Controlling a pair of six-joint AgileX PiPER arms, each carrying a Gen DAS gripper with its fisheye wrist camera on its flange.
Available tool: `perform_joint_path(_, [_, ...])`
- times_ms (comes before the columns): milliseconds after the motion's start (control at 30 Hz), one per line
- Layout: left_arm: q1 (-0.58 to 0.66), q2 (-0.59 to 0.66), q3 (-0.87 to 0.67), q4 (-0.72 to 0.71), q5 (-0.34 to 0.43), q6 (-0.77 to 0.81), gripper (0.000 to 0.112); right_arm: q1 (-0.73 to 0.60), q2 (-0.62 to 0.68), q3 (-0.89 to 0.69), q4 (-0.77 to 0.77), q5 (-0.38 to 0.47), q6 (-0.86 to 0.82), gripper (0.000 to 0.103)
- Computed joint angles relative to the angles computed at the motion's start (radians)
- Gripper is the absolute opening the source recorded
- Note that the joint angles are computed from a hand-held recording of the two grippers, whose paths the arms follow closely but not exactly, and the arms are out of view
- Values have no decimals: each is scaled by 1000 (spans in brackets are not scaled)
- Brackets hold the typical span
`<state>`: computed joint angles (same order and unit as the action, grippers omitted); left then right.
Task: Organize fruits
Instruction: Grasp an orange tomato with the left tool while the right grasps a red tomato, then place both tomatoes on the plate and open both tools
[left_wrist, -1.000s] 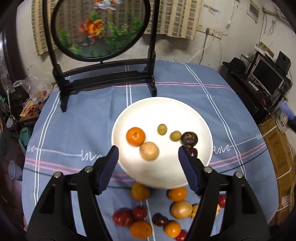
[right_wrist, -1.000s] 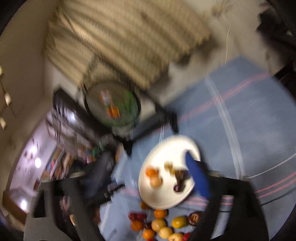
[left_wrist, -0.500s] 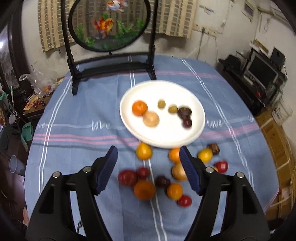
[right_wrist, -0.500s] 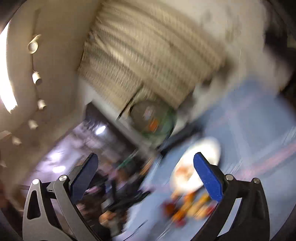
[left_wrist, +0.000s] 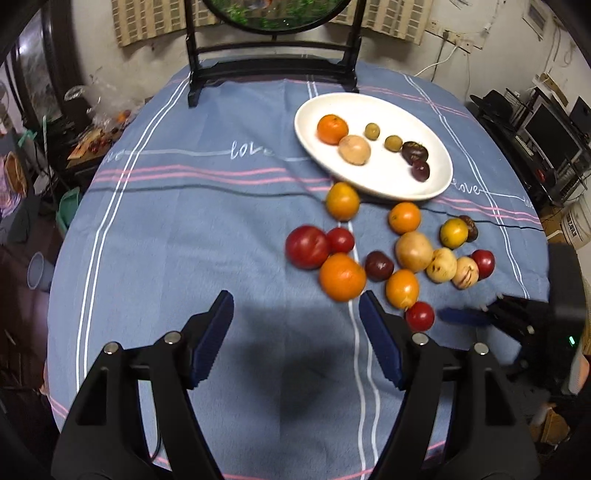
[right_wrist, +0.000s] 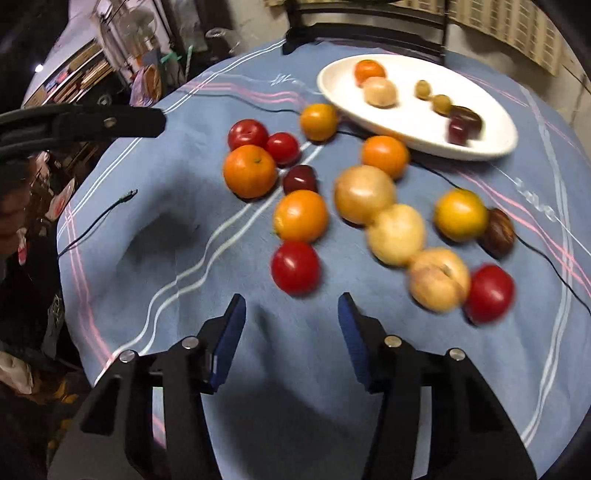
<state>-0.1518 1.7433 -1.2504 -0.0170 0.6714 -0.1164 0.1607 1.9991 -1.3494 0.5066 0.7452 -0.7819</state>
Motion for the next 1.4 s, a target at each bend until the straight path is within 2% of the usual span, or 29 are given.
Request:
perform_joint_path(133, [0, 3, 31, -18, -3, 8, 74, 13, 61, -79, -19, 47, 6, 38])
perform_joint_path(167, [-7, 10, 30, -30, 0, 12, 74, 23, 70, -92, -50, 41, 21, 30])
perform_joint_path(233, [-19, 21, 24, -47, 2, 21, 74, -3, 67, -121, -31, 108, 13, 30])
perform_joint_path(367, [-93, 68, -31, -98, 12, 57, 74, -109, 22, -107, 37, 168, -9, 29])
perform_joint_path(667, [-230, 260, -215, -31, 46, -56, 72, -301, -31, -26, 68, 203, -15, 29])
perform_joint_path(733, [-238, 305, -260, -15, 57, -81, 65, -310, -38, -5, 78, 198, -24, 29])
perform_joint_path(800, [-242, 357, -318, 9, 98, -109, 34, -300, -34, -3, 81, 193, -18, 29])
perform_joint_path(867, [-239, 384, -345, 7, 110, -117, 35, -305, -34, 3, 89, 193, -33, 29])
perform_joint_path(967, [-242, 366, -328, 12, 105, -123, 34, -306, -33, -12, 96, 201, -34, 29])
perform_joint_path(1067, [-233, 304, -275, -5, 76, -97, 34, -312, -38, -25, 111, 209, -51, 29])
perform_joint_path(1200, [-230, 233, -262, 10, 79, -94, 34, -316, -53, -57, 141, 233, -67, 29])
perform_joint_path(1300, [-223, 209, -315, 32, 99, -89, 34, -311, -46, -140, 170, 268, -62, 29])
perform_joint_path(1400, [-210, 234, -433, 68, 142, -80, 34, -297, -13, -283, 183, 303, -34, 29])
